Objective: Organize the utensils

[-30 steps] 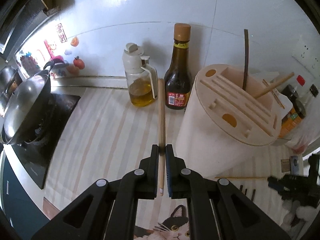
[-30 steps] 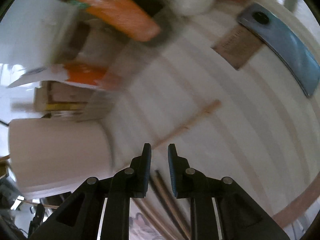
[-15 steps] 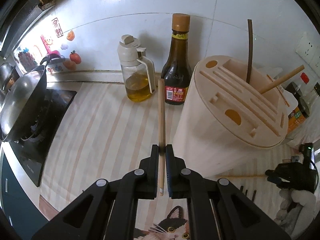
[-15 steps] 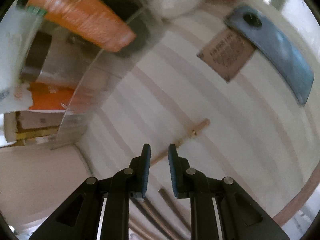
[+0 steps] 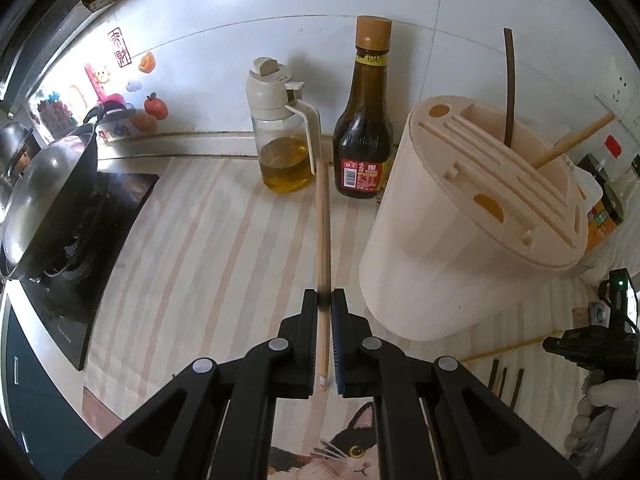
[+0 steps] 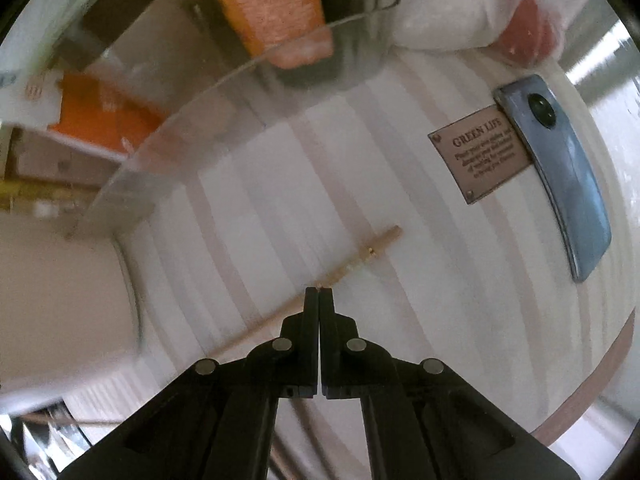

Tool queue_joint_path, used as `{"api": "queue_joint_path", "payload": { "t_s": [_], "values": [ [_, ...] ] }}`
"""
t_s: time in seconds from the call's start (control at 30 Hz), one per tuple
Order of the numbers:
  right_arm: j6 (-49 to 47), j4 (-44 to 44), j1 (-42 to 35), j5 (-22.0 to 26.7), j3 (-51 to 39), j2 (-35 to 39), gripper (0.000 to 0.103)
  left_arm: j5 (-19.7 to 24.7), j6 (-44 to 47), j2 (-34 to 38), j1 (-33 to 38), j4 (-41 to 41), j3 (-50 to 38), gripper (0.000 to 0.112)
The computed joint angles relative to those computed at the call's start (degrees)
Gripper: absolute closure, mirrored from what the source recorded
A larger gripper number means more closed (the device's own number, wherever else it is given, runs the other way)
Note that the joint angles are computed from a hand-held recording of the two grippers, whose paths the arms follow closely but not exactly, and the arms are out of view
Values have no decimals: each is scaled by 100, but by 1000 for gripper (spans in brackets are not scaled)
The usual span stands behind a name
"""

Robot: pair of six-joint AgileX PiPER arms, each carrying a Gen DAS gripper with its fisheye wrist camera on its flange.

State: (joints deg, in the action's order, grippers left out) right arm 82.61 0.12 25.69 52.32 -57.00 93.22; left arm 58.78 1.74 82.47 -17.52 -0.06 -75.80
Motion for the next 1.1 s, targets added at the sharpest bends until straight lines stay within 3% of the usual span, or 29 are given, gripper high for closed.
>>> {"api": "queue_joint_path", "payload": {
  "t_s": [0.1,0.17,0.27,0.37,0.53,0.63,0.7,0.73,0.77,0.9,1.0,1.1],
  "values": [
    [-314,518,-141,-686,704,-539,103,25,40,-99,-13,47,83,108],
    [-341,794,-137,-957,1105,-930,97,82,68,-158,-6,43,130,108],
    [-541,1123,103,-1047,1261,-1064,79,173,127,-313,-13,80,226,108],
    [-538,1156,616,-1042,1174,-1029,79,334,249,-443,29,-11,301,108],
    [-647,1040,1435,-647,501,-366,79,446,433,-790,24,-43,588,108],
    [-410,537,1726,-119,-155,112,79,476,422,-906,-19,-5,732,108],
    [-314,323,1813,265,-542,358,85,478,427,-955,-10,-6,787,108],
    [-250,214,1843,402,-654,455,96,467,412,-990,-23,10,822,108],
    [-153,93,1909,554,-773,531,96,454,409,-1011,-22,8,847,108],
    [284,-250,2167,523,-802,544,97,434,434,-1071,24,-25,878,108],
    [1031,-576,2530,1,-260,300,97,472,503,-1136,83,-87,849,108],
    [1766,-1126,2968,326,-160,-191,97,512,556,-1208,97,-145,821,108]
  ]
}}
